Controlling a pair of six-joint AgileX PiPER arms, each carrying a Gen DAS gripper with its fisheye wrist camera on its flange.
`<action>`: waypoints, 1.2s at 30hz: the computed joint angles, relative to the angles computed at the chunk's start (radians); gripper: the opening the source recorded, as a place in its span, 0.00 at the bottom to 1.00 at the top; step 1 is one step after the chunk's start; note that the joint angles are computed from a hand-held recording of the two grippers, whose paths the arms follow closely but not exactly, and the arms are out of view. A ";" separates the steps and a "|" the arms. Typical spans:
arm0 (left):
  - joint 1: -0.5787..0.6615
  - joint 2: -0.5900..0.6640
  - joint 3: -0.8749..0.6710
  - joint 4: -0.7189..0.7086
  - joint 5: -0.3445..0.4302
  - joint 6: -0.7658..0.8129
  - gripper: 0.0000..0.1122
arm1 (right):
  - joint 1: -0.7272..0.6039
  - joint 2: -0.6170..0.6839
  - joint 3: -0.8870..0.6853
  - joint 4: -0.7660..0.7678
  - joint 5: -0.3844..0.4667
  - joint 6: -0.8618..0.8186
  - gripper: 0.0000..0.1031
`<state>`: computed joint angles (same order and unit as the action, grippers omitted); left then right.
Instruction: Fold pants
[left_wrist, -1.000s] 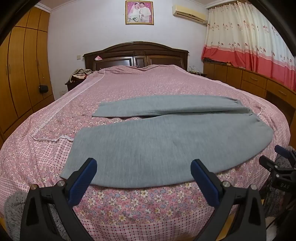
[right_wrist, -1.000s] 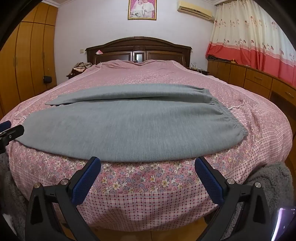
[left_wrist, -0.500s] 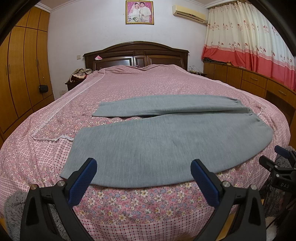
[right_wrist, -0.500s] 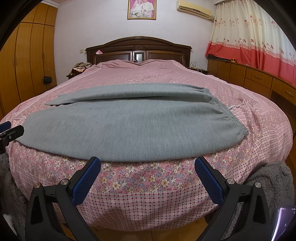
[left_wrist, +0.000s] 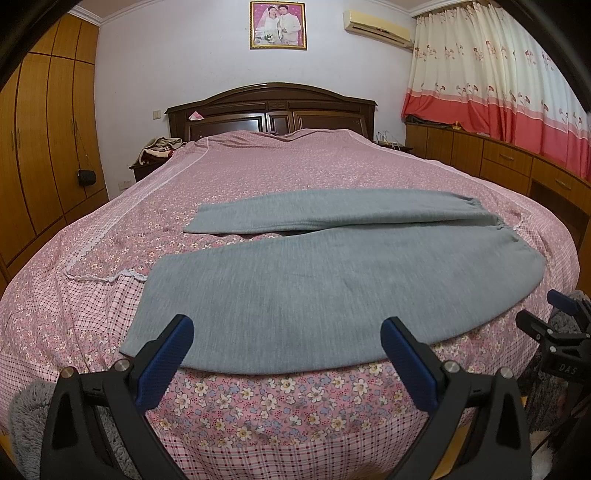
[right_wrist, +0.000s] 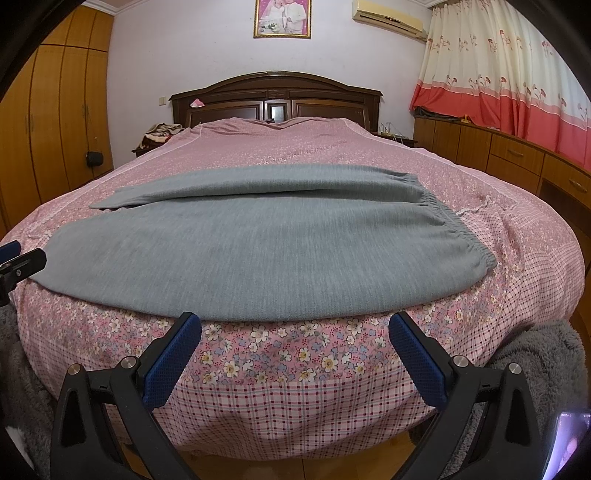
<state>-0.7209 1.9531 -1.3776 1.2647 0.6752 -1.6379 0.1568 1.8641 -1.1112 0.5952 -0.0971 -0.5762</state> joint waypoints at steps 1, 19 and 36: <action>0.000 0.000 0.000 -0.001 0.001 0.001 0.92 | -0.001 0.000 -0.001 0.001 0.002 -0.001 1.00; -0.005 -0.002 -0.001 -0.004 0.006 0.001 0.92 | -0.020 0.016 -0.007 -0.184 0.006 0.177 1.00; -0.005 -0.002 -0.003 -0.007 0.007 0.005 0.92 | -0.023 0.019 -0.010 -0.213 0.009 0.206 1.00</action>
